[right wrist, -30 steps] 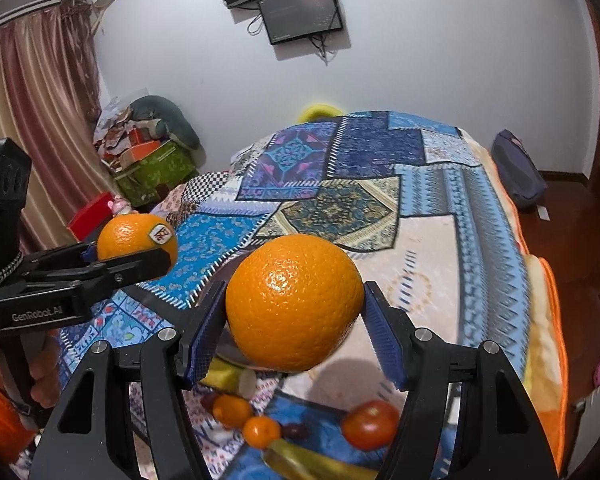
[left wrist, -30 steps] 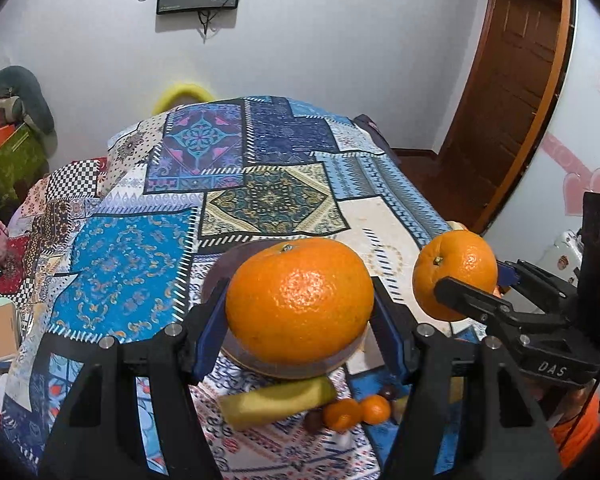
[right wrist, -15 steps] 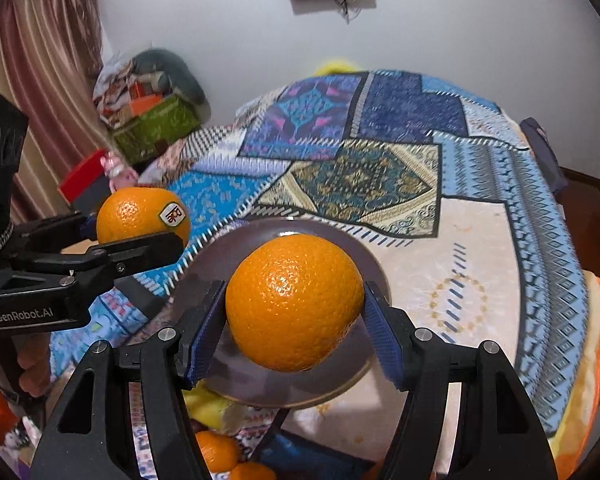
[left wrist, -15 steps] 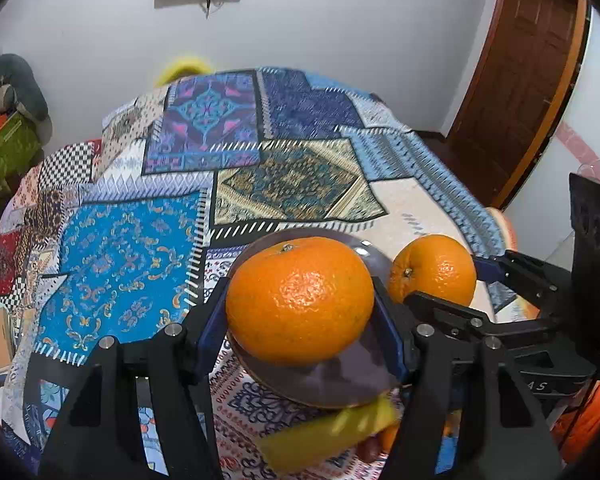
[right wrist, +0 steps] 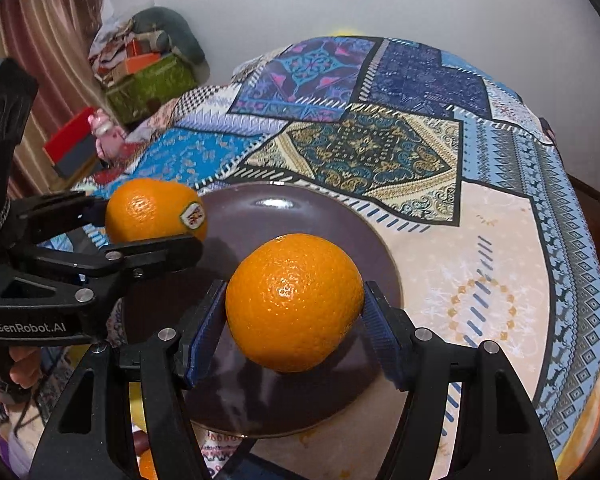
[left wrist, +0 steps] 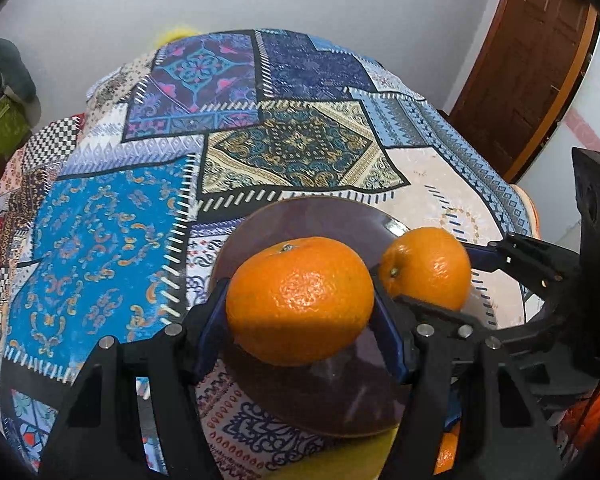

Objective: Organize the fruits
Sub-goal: 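Lower both held oranges onto the purple plate and open both tools, then withdraw both tools from the plate toward the red tomatoes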

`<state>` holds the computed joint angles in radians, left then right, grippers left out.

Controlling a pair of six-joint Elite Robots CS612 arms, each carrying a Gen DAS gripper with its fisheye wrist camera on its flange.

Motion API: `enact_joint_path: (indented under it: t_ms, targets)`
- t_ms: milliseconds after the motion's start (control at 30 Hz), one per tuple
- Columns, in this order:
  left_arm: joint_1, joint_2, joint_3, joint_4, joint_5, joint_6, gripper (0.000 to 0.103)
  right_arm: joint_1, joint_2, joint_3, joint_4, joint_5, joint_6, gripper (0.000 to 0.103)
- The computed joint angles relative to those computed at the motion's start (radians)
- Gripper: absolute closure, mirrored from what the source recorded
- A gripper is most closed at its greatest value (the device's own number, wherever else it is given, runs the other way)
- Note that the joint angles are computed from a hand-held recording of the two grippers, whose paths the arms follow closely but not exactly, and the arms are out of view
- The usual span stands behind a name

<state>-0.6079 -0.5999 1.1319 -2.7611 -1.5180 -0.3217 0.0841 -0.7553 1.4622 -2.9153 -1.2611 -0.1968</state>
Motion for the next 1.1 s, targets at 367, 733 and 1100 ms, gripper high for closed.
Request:
enact_joint_path:
  t_ms: [367, 733, 1100]
  targets:
    - [0.010, 0.028, -0.049, 0.079, -0.061, -0.026, 0.038, 0.001, 0.005, -0.015, 0.042, 0.013, -0.015, 0.038]
    - [0.002, 0.005, -0.011, 0.020, -0.038, -0.002, 0.036, -0.003, -0.010, 0.004, 0.018, 0.010, -0.008, 0.038]
    - [-0.018, -0.072, 0.097, -0.070, 0.043, 0.002, 0.036, -0.015, -0.061, 0.074, -0.066, 0.006, 0.024, 0.037]
